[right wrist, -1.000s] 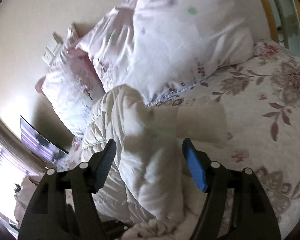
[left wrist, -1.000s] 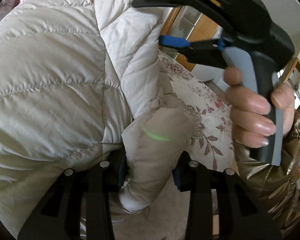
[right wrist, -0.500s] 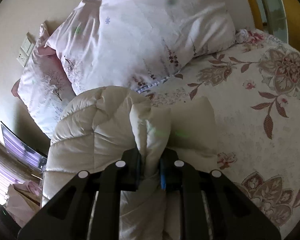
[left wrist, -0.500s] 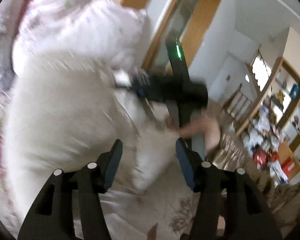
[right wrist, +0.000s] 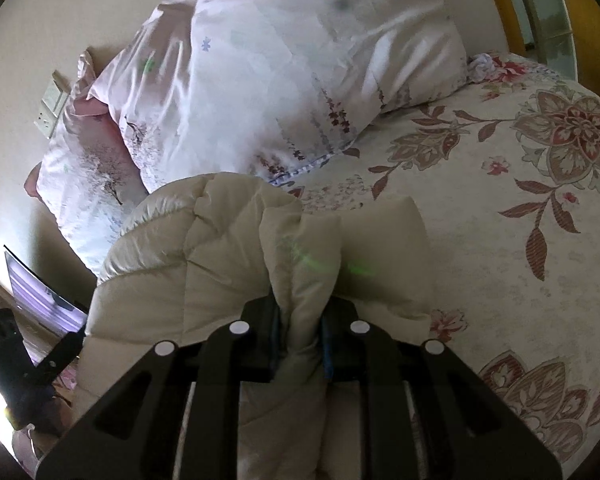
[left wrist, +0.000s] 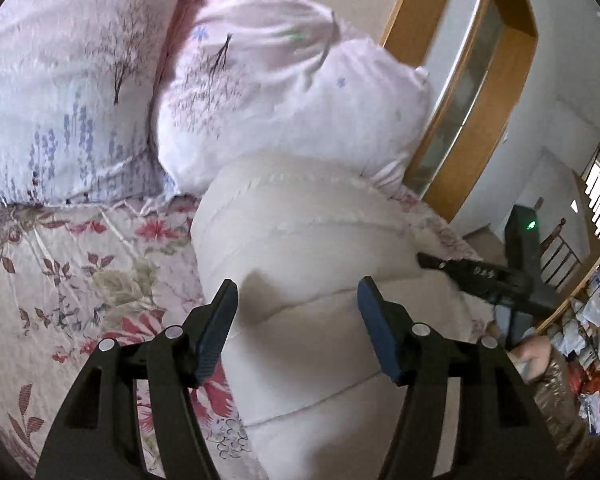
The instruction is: Fold large clothes
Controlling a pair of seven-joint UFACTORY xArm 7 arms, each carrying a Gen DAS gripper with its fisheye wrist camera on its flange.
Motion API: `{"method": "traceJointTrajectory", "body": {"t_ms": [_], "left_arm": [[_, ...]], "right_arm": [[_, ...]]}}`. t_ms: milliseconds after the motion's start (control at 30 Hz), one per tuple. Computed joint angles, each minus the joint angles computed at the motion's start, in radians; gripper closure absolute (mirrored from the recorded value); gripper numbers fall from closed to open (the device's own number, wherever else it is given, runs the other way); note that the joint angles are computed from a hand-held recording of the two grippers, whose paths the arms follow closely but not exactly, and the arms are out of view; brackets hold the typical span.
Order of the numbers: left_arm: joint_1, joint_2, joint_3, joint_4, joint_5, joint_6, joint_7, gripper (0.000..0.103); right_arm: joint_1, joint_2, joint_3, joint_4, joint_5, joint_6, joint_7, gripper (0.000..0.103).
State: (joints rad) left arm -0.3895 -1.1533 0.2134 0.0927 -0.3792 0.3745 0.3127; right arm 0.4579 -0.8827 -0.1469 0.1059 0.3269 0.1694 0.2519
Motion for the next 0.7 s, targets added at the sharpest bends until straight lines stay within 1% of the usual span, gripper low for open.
{"method": "traceJointTrajectory", "body": {"t_ms": [133,300,433,600,667,700], "left_arm": [[-0.017,0.047,0.013,-0.006,0.000,-0.024,0.015,0.040],[-0.037,0.111,0.025,0.007,-0.007,-0.039,0.027,0.040],[-0.058,0.171,0.040,0.018,-0.024,-0.043,0.040,0.039],[-0.101,0.260,0.081,0.045,-0.064,-0.056,0.080,0.037],[-0.107,0.294,0.085,0.060,-0.082,-0.051,0.091,0.036],[-0.110,0.302,0.086,0.064,-0.094,-0.048,0.093,0.036]], "right_arm": [[-0.021,0.035,0.011,0.018,-0.013,0.007,-0.001,0.087],[-0.070,0.112,0.059,0.062,-0.056,0.015,-0.007,0.087],[-0.074,0.185,0.049,0.097,-0.068,0.034,-0.038,0.087],[-0.074,0.206,0.036,0.098,-0.040,0.040,-0.062,0.088],[-0.076,0.202,0.037,0.097,-0.031,0.047,-0.066,0.085],[-0.088,0.191,0.049,0.098,-0.035,0.060,-0.063,0.080]]}}
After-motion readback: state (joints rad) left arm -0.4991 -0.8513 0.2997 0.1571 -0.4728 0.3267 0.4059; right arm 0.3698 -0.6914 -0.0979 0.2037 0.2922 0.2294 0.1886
